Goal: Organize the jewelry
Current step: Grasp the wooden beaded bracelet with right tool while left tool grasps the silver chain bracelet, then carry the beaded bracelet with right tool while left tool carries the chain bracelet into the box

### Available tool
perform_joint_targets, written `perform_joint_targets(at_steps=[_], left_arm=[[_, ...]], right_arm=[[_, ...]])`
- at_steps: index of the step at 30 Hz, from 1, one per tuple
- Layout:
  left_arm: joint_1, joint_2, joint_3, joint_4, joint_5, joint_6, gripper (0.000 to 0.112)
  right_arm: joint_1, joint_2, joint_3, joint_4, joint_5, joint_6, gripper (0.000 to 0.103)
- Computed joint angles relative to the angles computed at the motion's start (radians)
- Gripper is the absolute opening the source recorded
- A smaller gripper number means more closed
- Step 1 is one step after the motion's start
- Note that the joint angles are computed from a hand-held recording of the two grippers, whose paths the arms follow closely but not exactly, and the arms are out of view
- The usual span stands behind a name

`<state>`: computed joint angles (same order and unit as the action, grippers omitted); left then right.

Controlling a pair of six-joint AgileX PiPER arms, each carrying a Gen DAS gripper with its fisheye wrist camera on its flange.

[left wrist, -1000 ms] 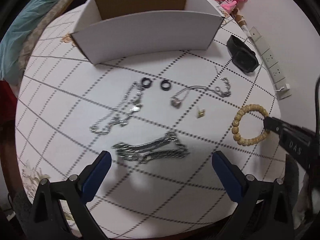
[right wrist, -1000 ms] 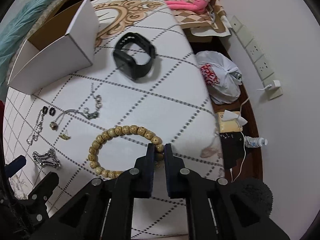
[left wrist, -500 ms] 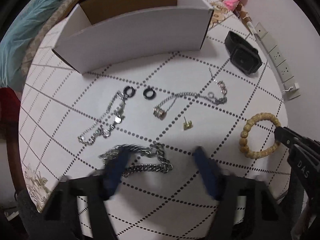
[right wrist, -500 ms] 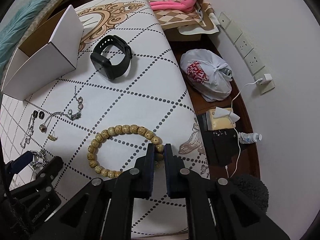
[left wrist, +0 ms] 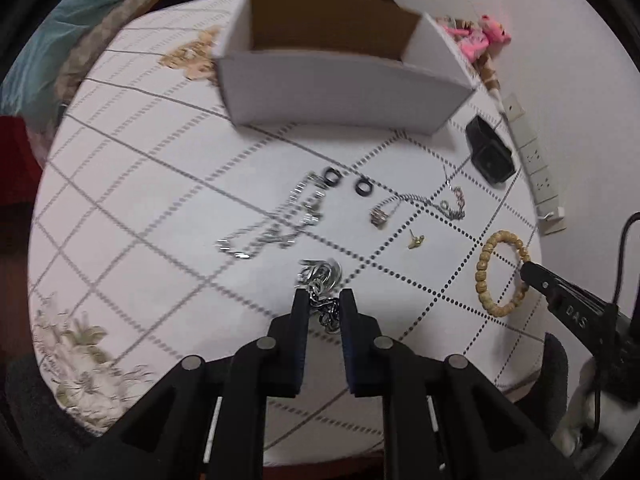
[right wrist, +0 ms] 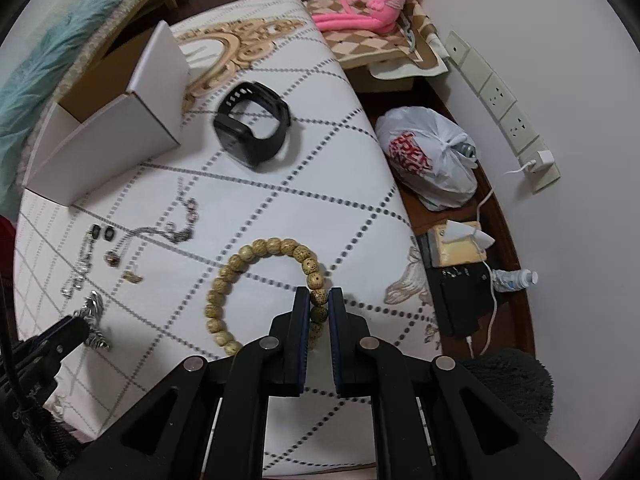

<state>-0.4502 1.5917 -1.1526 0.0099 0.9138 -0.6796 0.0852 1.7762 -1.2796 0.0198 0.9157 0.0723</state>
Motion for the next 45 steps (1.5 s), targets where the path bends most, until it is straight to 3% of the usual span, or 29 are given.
perform_joint_targets(at_steps=[4,7,11,19,22,24,29,31,33,36,41,44,45], left_arm=[[0.021,-0.112,0.039,0.015,0.024,-0.001,0.01],[0.039,-0.105,-0.034,0.009,0.043,0.018,0.01],[0.023,-0.071,-0.138,0.02,0.036,-0.009,0.0],[0.056,-0.015,-0.321,0.023,0.064,0.039,0.001],[0.07,0.011,-0.283,0.002,0.071,0.043,0.011],[0.099,0.031,-0.214,-0.086,0.02,0.074,0.017],[0.103,0.095,-0.11,-0.194,-0.073,0.112,0.019],[0.083,0.126,-0.089,-0.21,-0.103,0.124,0.025],[0.066,0.15,-0.09,-0.204,-0.101,0.138,0.045],[0.04,0.17,-0.085,-0.169,-0.112,0.113,0.047],[-0.013,0.18,-0.117,-0.018,-0.104,0.012,0.045],[-0.031,0.173,-0.099,0.038,-0.13,-0.007,0.013],[-0.02,0.158,-0.078,0.011,-0.151,0.007,0.011]], right_arm=[[0.008,-0.029,-0.005,0.046,0.002,-0.025,0.009],[0.018,-0.049,-0.024,0.071,0.009,-0.038,0.009],[0.027,-0.072,-0.087,0.119,0.043,-0.064,0.009],[0.075,-0.069,-0.272,0.144,0.104,-0.083,0.009],[0.087,-0.058,-0.277,0.126,0.1,-0.07,0.009],[0.083,-0.045,-0.256,0.123,0.095,-0.064,0.009],[0.061,-0.039,-0.148,0.09,0.042,-0.044,0.009],[0.049,-0.043,-0.105,0.079,0.016,-0.04,0.009],[0.035,-0.039,-0.073,0.069,-0.002,-0.033,0.009],[0.017,-0.036,-0.033,0.057,-0.021,-0.019,0.009],[0.026,-0.02,-0.003,0.017,-0.033,0.017,0.009],[0.041,-0.002,-0.009,-0.011,-0.032,0.039,0.009],[0.045,0.004,-0.019,-0.015,-0.025,0.044,0.009]])
